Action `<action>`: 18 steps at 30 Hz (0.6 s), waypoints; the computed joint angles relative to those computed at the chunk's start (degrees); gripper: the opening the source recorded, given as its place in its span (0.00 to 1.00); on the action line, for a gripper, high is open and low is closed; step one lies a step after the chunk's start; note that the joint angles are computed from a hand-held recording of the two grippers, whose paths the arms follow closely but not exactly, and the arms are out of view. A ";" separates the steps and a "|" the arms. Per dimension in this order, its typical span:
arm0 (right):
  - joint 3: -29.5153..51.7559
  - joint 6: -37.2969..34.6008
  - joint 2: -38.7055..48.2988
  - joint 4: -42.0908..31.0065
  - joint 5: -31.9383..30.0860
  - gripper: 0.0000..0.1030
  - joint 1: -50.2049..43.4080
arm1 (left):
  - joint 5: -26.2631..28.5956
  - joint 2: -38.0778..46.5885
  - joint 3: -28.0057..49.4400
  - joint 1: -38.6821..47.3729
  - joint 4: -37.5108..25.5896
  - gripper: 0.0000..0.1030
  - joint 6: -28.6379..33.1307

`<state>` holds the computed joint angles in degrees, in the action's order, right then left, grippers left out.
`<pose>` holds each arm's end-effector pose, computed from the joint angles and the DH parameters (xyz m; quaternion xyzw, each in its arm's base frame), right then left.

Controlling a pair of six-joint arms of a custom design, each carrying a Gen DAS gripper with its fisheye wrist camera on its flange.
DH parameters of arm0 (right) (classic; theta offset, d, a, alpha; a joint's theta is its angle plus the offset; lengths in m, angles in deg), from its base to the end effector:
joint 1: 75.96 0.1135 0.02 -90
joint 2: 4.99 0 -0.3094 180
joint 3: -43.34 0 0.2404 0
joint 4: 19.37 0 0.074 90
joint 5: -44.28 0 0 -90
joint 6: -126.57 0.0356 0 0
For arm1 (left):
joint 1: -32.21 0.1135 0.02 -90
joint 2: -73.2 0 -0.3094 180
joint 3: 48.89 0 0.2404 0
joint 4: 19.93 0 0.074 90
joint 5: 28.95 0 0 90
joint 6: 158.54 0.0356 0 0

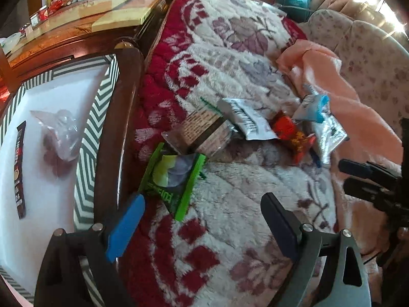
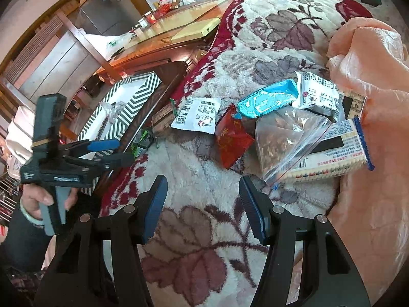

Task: Organize snacks
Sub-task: 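Return the left tool to the snack pile above the green packet, then grasp the green snack packet with the left gripper and lift it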

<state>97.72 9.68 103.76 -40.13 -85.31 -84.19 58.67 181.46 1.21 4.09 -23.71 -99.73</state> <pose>0.2858 -0.0184 0.1130 -0.1945 0.9136 0.2834 0.2174 0.2611 -0.1379 0.1064 -0.0310 0.9695 -0.1024 0.2206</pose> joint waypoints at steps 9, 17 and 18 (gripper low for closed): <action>-0.10 -0.14 0.97 0.91 0.39 0.57 0.53 | -1.45 5.02 3.36 0.47 -0.11 0.82 4.25; 0.12 -0.07 1.28 0.94 0.46 0.57 1.45 | 0.20 6.66 3.32 2.15 0.12 0.37 7.30; 0.20 -0.11 1.39 0.82 0.48 0.57 1.51 | 0.10 6.71 3.00 2.11 0.54 0.35 7.13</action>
<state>97.92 9.57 105.15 -39.31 -84.83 -82.68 58.77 188.18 4.21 6.20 -23.17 -92.60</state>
